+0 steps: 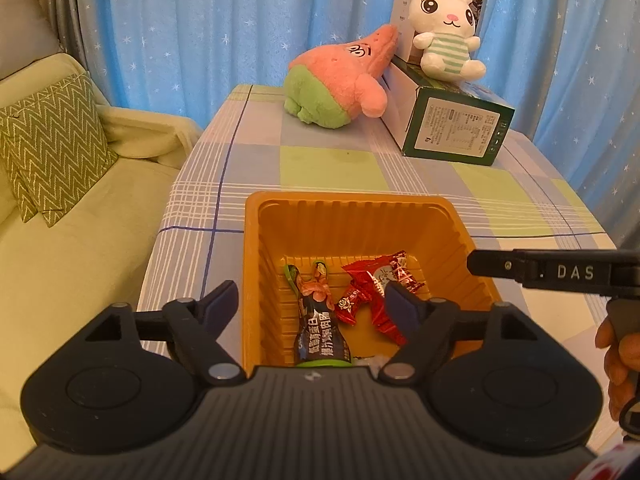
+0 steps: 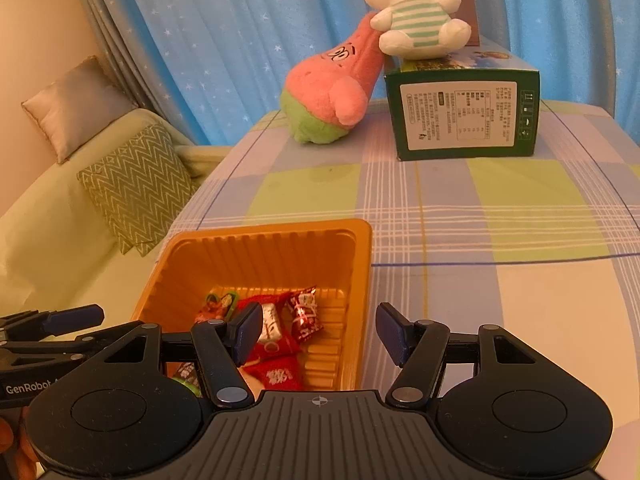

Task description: Organize snacks

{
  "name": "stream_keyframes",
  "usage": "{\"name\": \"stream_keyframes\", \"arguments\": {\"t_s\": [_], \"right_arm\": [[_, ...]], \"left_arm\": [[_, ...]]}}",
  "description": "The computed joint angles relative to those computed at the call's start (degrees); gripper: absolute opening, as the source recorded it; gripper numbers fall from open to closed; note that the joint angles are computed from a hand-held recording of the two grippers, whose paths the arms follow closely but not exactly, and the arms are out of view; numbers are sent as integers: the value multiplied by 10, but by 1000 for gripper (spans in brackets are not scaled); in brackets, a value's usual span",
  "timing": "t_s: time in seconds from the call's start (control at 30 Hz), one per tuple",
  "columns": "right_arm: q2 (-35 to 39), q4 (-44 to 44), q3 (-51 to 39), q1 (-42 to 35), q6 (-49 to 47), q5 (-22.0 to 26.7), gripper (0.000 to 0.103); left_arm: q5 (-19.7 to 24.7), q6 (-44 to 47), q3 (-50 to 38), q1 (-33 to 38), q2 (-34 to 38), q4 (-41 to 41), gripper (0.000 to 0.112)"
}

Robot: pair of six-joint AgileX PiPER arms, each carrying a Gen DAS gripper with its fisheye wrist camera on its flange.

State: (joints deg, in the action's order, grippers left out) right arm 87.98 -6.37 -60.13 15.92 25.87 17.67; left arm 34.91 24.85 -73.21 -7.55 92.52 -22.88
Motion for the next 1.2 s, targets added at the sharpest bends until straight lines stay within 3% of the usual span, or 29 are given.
{"name": "stream_keyframes", "arguments": {"t_s": [0.3, 0.47, 0.57, 0.9, 1.2], "right_arm": [[-62, -70, 37, 32, 80, 30, 63], [-110, -94, 57, 56, 111, 63, 64], [-141, -114, 68, 76, 139, 89, 70], [-251, -218, 110, 184, 287, 202, 77], [-347, -320, 134, 327, 434, 336, 82]], "left_arm": [[9, -39, 32, -3, -61, 34, 100], [20, -49, 62, 8, -114, 22, 102], [31, -67, 81, 10, -151, 31, 102], [95, -129, 120, -5, -270, 73, 102], [159, -256, 142, -91, -369, 178, 102]]}}
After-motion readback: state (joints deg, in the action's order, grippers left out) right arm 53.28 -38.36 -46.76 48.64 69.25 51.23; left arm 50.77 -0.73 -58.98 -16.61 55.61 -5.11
